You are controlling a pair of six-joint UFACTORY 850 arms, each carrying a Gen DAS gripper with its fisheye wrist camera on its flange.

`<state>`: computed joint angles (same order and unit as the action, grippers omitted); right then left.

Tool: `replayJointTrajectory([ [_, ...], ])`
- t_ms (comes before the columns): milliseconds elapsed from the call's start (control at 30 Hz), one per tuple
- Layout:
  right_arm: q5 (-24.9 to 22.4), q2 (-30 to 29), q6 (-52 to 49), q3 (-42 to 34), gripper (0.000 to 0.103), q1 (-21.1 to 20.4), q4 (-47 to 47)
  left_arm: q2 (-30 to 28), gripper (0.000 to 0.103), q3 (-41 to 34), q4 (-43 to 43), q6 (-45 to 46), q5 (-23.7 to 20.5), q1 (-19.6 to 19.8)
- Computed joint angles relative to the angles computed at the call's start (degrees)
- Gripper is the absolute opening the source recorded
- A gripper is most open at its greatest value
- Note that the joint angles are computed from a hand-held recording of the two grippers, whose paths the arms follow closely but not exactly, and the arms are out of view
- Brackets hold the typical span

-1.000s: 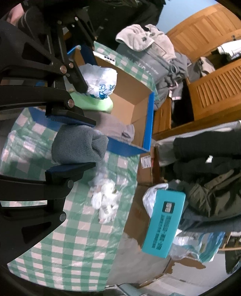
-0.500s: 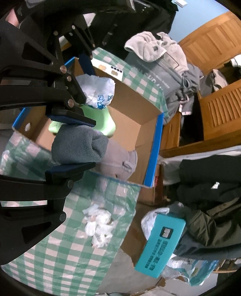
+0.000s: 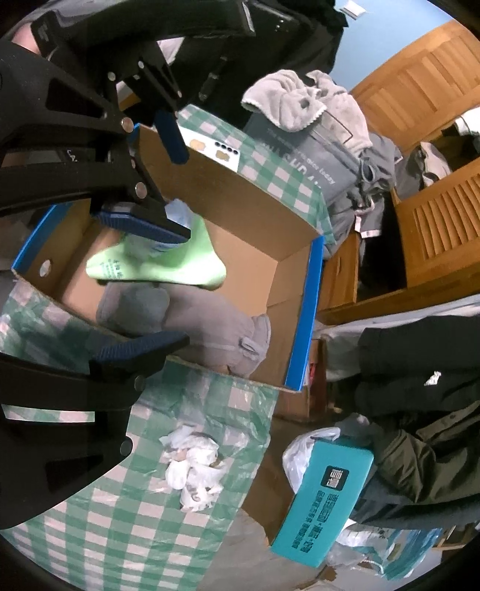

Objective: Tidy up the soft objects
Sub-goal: 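Lower the grey sock and white bag into the box and open both tools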

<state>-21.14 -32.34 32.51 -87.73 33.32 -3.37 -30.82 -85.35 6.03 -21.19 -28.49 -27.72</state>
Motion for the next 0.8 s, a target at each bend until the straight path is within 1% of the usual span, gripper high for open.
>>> replayJointTrajectory([
  [100, 0.3, 0.6, 1.8, 1.0, 0.055, -0.3, -1.2, -0.1, 0.065, -0.1, 0.2, 0.0, -0.2, -0.1],
  [200, 0.4, 1.2, 3.5, 1.9, 0.058, -0.4, -2.7, -0.3, 0.065, -0.4, -0.1, 0.4, -0.5, -0.4],
  [567, 1.0, 4.0, 6.4, 6.3, 0.059, -1.4, -5.1, -0.8, 0.065, -1.7, -1.7, 2.3, -0.9, -2.0],
  [800, 1.5, 6.5, 10.2, 10.1, 0.059, -2.4, -7.8, -1.7, 0.065, -3.3, -2.8, 3.6, -1.9, -3.2],
])
